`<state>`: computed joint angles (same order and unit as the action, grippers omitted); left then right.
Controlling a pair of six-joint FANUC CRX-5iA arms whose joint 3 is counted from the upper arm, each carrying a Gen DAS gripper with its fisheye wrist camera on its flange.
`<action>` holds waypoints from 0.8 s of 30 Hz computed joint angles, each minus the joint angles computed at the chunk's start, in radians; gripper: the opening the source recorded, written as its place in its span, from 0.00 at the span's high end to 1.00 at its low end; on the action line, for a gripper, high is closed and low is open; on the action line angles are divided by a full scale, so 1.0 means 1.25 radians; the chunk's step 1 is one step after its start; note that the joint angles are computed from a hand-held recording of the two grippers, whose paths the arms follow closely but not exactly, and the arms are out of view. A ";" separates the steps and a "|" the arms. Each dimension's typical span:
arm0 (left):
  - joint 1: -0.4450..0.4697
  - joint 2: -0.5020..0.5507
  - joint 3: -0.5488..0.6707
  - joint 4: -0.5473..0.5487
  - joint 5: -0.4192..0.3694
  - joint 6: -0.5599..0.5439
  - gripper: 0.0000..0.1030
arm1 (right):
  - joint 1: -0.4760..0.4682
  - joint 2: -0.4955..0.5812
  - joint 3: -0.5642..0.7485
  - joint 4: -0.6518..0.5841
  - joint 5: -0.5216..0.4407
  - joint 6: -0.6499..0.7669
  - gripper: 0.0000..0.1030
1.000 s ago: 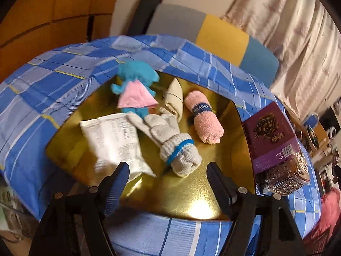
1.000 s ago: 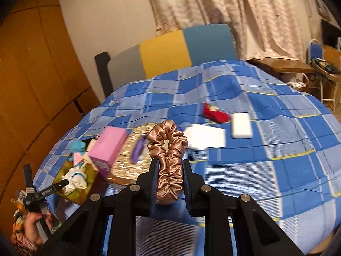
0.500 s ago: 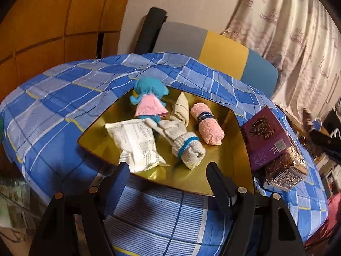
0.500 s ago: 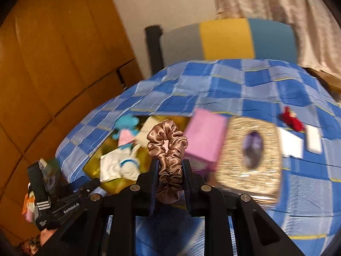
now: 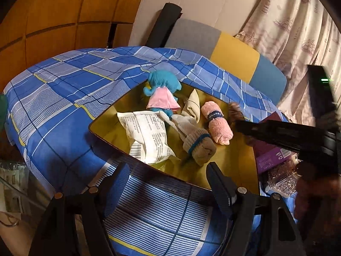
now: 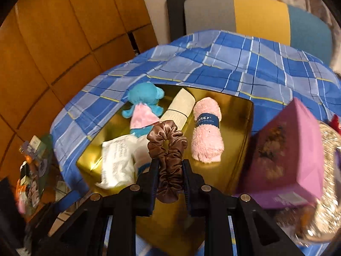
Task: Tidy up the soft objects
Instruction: 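Lower the brown scrunchie into the gold tray and open the right tool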
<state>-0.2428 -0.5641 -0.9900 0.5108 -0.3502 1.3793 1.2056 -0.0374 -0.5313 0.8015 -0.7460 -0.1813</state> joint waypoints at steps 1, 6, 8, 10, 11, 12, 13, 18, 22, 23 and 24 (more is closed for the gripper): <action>0.002 -0.001 0.000 0.000 -0.001 0.000 0.27 | -0.009 0.009 0.009 -0.012 0.005 0.011 0.79; 0.016 -0.002 -0.002 0.014 -0.007 0.002 0.27 | -0.047 0.065 0.057 -0.069 0.013 0.071 0.78; 0.021 0.003 -0.002 0.024 -0.012 -0.002 0.27 | -0.055 0.084 0.073 -0.078 0.008 0.087 0.76; 0.023 0.007 -0.004 0.030 -0.014 -0.003 0.27 | -0.062 0.100 0.084 -0.085 0.012 0.102 0.74; 0.023 0.008 -0.004 0.029 -0.015 -0.002 0.27 | -0.062 0.112 0.094 -0.085 0.000 0.107 0.73; 0.025 0.008 -0.002 0.023 -0.018 0.003 0.27 | -0.060 0.125 0.106 -0.085 -0.022 0.108 0.69; 0.025 0.009 -0.001 0.021 -0.020 0.006 0.27 | -0.060 0.132 0.111 -0.087 -0.029 0.108 0.67; 0.024 0.006 -0.006 0.035 -0.017 -0.005 0.27 | -0.060 0.133 0.110 -0.087 -0.035 0.083 0.63; 0.025 0.010 -0.009 0.056 -0.023 -0.025 0.27 | -0.047 0.117 0.093 -0.052 -0.047 0.043 0.61; 0.024 0.011 -0.011 0.062 -0.023 -0.030 0.27 | -0.043 0.111 0.088 -0.042 -0.049 0.031 0.60; 0.024 0.011 -0.011 0.063 -0.023 -0.030 0.27 | -0.038 0.104 0.081 -0.033 -0.049 0.018 0.60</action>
<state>-0.2126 -0.5502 -1.0038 0.5893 -0.3795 1.3412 1.1582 0.0921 -0.4298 0.7607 -0.8068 -0.1588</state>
